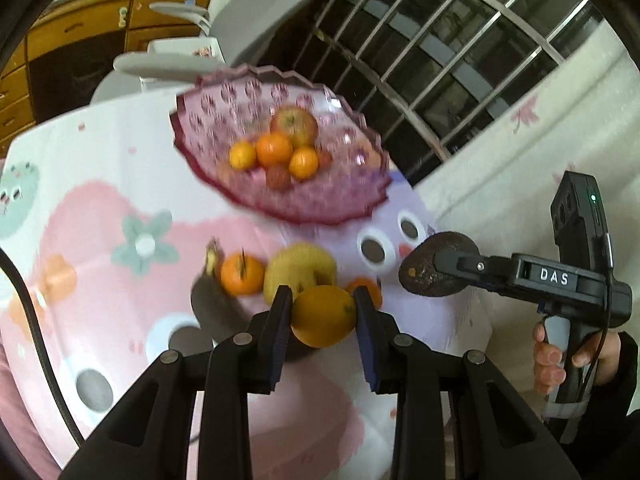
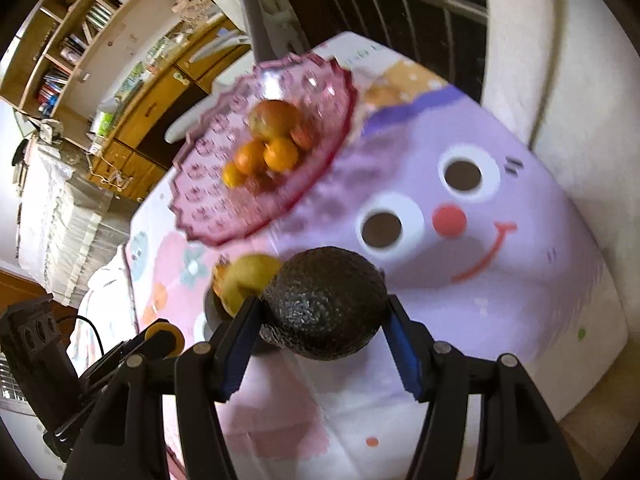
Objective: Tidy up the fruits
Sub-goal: 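Carry the avocado and mandarin into the pink bowl and open both tools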
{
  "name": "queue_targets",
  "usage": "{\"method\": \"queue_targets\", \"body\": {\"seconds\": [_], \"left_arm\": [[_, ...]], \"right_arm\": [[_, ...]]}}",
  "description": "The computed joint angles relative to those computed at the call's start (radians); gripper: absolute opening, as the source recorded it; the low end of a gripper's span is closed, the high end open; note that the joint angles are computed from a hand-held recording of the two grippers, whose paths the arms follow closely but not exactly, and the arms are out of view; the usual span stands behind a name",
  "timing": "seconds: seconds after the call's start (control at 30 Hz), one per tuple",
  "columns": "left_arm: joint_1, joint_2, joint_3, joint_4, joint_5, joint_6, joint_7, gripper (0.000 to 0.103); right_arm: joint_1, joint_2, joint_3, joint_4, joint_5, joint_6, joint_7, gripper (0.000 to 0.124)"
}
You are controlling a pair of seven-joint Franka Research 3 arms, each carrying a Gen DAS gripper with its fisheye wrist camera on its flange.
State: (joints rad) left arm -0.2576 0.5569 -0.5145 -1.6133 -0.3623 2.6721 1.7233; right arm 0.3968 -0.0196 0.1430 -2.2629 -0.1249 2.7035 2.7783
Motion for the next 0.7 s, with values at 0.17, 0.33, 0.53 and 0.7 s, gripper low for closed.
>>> {"method": "queue_targets", "body": {"seconds": [0.17,0.33,0.53,0.7], "left_arm": [[-0.063,0.055,0.064,0.109,0.079,0.004,-0.110,0.029],[-0.127,0.131,0.123,0.241,0.190,0.008,-0.235,0.029],[-0.203,0.245,0.192,0.421,0.311,-0.018,-0.389,0.029],[-0.246,0.325,0.229,0.546,0.387,-0.074,-0.487,0.030]], "right_arm": [[-0.011,0.042,-0.020,0.065,0.065,0.007,-0.140,0.062],[-0.020,0.109,-0.033,0.158,0.172,-0.008,-0.316,0.062],[-0.029,0.186,-0.044,0.253,0.275,-0.052,-0.489,0.062],[-0.034,0.243,-0.055,0.322,0.321,-0.108,-0.567,0.062]]}}
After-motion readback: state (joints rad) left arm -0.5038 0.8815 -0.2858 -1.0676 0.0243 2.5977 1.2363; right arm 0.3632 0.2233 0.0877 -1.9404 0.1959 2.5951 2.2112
